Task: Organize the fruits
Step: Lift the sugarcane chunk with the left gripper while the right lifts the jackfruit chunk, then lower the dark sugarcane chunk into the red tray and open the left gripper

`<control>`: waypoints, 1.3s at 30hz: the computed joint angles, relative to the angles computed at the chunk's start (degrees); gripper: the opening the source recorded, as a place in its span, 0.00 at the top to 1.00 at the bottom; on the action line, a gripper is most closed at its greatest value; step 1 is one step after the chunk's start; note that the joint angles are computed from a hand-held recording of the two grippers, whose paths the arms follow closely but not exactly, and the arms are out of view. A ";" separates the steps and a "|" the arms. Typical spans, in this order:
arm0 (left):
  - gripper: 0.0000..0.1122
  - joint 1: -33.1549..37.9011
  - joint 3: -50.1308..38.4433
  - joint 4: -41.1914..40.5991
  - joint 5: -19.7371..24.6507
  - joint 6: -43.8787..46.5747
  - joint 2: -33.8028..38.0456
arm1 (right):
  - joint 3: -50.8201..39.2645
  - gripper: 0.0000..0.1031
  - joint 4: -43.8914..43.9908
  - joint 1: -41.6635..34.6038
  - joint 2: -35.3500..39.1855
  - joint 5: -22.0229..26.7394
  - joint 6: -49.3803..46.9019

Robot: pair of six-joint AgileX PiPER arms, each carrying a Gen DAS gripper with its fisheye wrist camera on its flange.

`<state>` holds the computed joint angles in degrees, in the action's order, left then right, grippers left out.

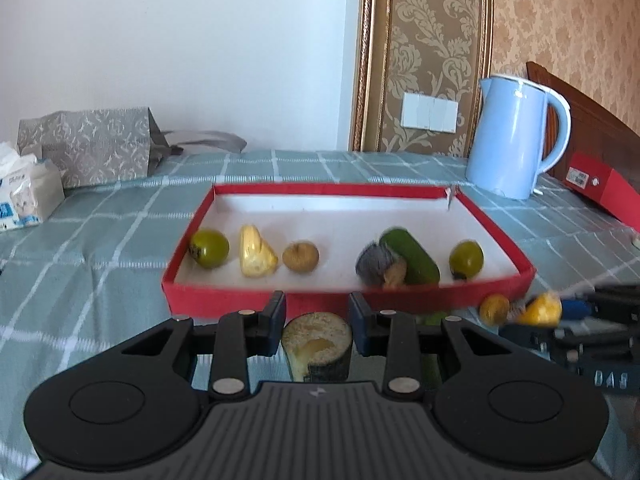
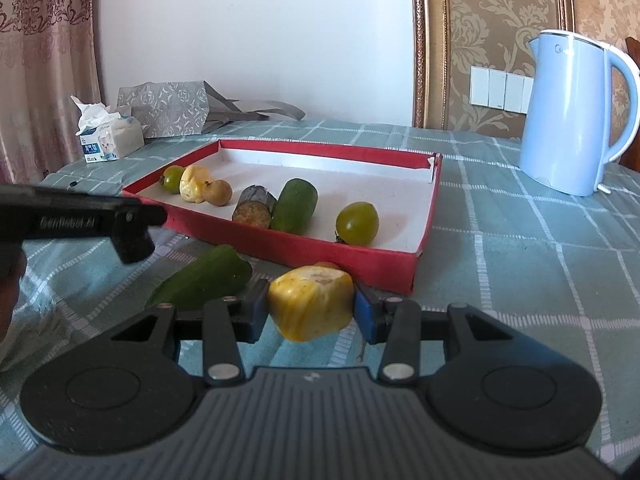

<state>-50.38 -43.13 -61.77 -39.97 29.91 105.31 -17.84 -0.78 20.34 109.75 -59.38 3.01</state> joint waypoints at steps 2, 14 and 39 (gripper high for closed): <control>0.71 1.16 -1.77 0.48 0.45 1.13 0.30 | -0.07 0.59 0.12 -0.03 0.04 -0.02 -0.03; 0.85 8.49 -14.34 -1.62 7.35 8.68 6.24 | -0.65 0.59 -0.25 -0.27 0.20 1.18 0.17; 0.35 7.85 19.31 60.86 3.97 -39.44 -11.35 | -1.91 0.59 -1.90 -0.66 0.50 3.78 0.98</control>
